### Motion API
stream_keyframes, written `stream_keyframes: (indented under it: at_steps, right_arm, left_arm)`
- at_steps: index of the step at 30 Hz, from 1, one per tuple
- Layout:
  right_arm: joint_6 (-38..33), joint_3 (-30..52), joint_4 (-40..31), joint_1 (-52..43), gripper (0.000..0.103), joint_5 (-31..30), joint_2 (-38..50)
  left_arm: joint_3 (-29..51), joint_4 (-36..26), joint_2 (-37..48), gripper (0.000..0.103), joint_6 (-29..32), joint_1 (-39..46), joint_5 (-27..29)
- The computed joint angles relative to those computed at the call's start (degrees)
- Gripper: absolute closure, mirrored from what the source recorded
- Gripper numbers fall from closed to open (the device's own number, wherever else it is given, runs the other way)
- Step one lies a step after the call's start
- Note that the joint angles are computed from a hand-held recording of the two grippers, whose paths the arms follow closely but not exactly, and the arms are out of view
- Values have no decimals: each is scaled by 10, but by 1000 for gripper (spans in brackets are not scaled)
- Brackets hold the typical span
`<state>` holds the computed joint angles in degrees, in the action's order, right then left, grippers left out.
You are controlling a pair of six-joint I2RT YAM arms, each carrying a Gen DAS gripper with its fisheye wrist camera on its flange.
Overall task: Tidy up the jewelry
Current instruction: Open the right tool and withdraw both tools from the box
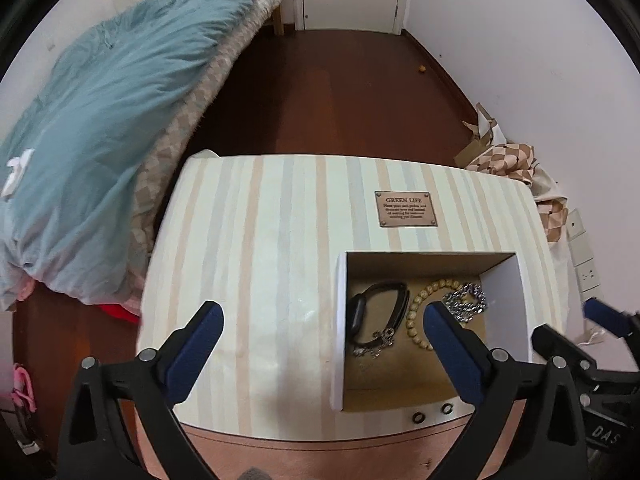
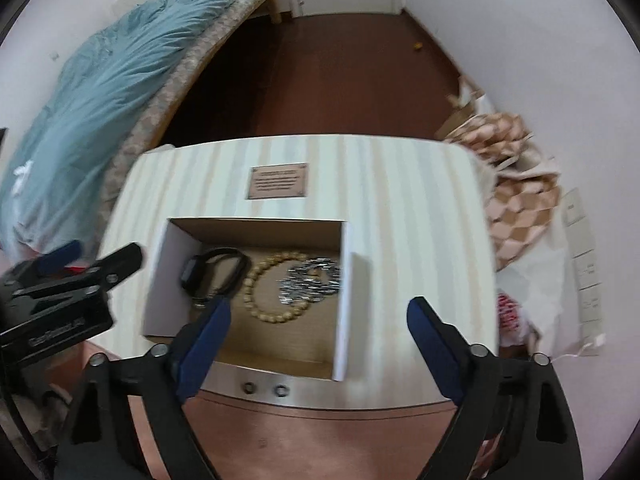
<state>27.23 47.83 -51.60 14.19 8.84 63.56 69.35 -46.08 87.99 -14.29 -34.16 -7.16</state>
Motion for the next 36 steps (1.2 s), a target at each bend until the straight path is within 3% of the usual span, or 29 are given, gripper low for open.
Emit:
stream_keyframes:
  at_steps: [3, 12, 18, 25, 30, 33, 35, 36]
  right_arm:
    - [25, -16, -18, 22, 3, 43, -19]
    - [84, -37, -72, 75, 3, 82, -74]
    - [163, -12, -140, 160, 3, 121, -113]
    - [336, 67, -282, 327, 3, 208, -153]
    - [473, 91, -356, 454, 3, 236, -159]
    - [515, 56, -342, 493, 3, 227, -172]
    - [511, 1, -292, 498, 4, 217, -194]
    - [493, -32, -256, 490, 9, 209, -212]
  left_arm:
    - [-31, 9, -31, 1, 1, -12, -27]
    - [-94, -6, -109, 0, -26, -38, -53]
    - [-107, -40, -171, 0, -54, -71, -73]
    - [-90, -109, -257, 0, -98, -114, -102]
    - [-85, -156, -316, 0, -135, -148, -134]
    - [-113, -164, -326, 0, -155, -166, -147]
    - [-144, -150, -317, 0, -157, -168, -144]
    - [-164, -139, -304, 0, -157, -165, -140]
